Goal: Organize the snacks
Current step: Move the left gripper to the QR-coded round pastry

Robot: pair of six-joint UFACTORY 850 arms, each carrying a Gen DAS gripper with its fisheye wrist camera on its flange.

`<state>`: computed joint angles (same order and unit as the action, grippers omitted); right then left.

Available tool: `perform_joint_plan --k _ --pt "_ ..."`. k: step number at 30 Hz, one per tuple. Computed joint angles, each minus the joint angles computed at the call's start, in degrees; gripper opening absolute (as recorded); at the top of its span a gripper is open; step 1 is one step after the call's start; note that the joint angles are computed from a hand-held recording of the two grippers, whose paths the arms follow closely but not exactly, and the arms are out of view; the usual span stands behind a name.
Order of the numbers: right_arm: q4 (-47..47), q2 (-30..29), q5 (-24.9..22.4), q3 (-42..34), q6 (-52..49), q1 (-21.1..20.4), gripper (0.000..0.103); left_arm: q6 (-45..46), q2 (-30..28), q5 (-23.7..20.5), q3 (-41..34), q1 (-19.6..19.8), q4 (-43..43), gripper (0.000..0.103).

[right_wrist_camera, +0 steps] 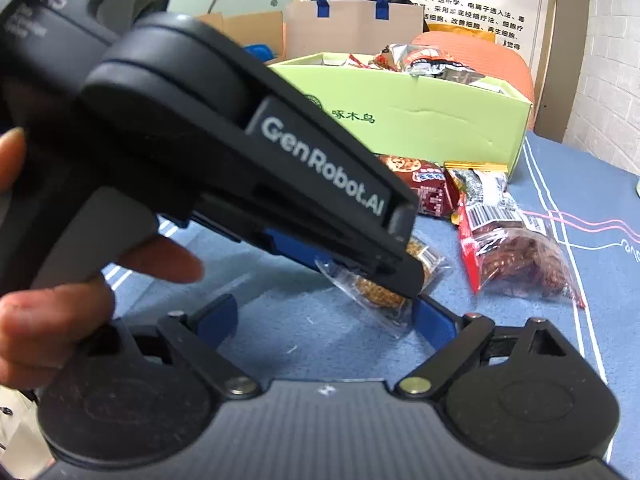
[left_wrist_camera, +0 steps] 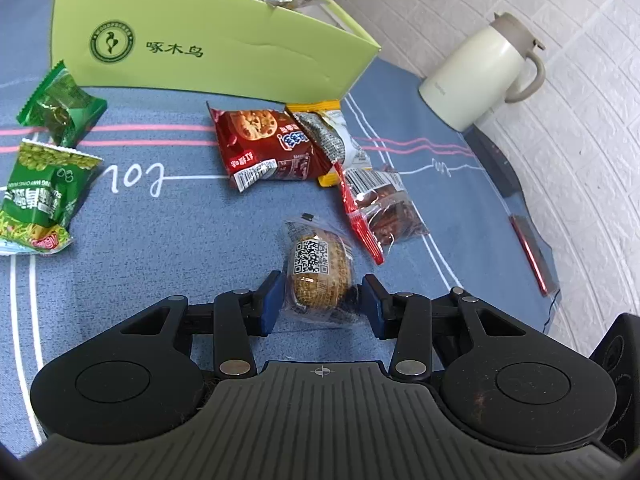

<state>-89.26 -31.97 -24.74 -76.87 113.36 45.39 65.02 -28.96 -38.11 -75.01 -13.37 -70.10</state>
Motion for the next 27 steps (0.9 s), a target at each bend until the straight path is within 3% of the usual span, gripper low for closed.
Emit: perform_joint_plan --k 5,6,10,12,14,15,17,20,26,27 --pt "-1.1 -0.1 -1.1 0.1 2.0 0.2 0.093 -0.3 0.0 -1.0 -0.2 0.0 1.0 0.022" --pt "-0.4 0.1 -1.4 0.5 2.5 0.6 0.102 -0.4 -0.1 -1.3 -0.3 0.0 1.3 0.022" --pt "-3.4 0.3 -2.2 1.5 6.1 1.0 0.102 0.0 0.3 -1.5 0.0 0.4 1.1 0.025" --pt "-1.3 0.6 -1.1 1.3 4.7 0.4 0.102 0.8 0.6 -1.8 0.1 1.0 -0.5 0.039" --pt "0.8 0.9 -3.8 1.2 6.3 0.3 0.102 1.3 0.7 -2.1 -0.1 1.5 -2.2 0.077" --pt "-1.8 1.3 -4.0 1.8 9.4 0.1 0.102 1.9 0.9 -1.4 -0.2 1.6 -3.6 0.079" --pt "-5.3 1.5 -3.4 2.1 14.0 -0.5 0.102 3.3 0.5 -1.1 -1.3 1.5 -4.3 0.068" --pt "-2.6 0.3 -4.2 0.7 10.5 -0.6 0.102 -1.6 -2.1 -3.1 -5.3 1.0 1.7 0.048" --pt "-2.0 -0.2 -5.2 0.2 9.5 -0.1 0.096 -0.8 -2.5 -1.4 -4.9 0.0 3.1 0.043" --pt "-1.2 -0.3 -5.4 0.1 9.1 0.2 0.086 -0.7 -2.5 -1.6 -4.9 0.0 2.9 0.043"
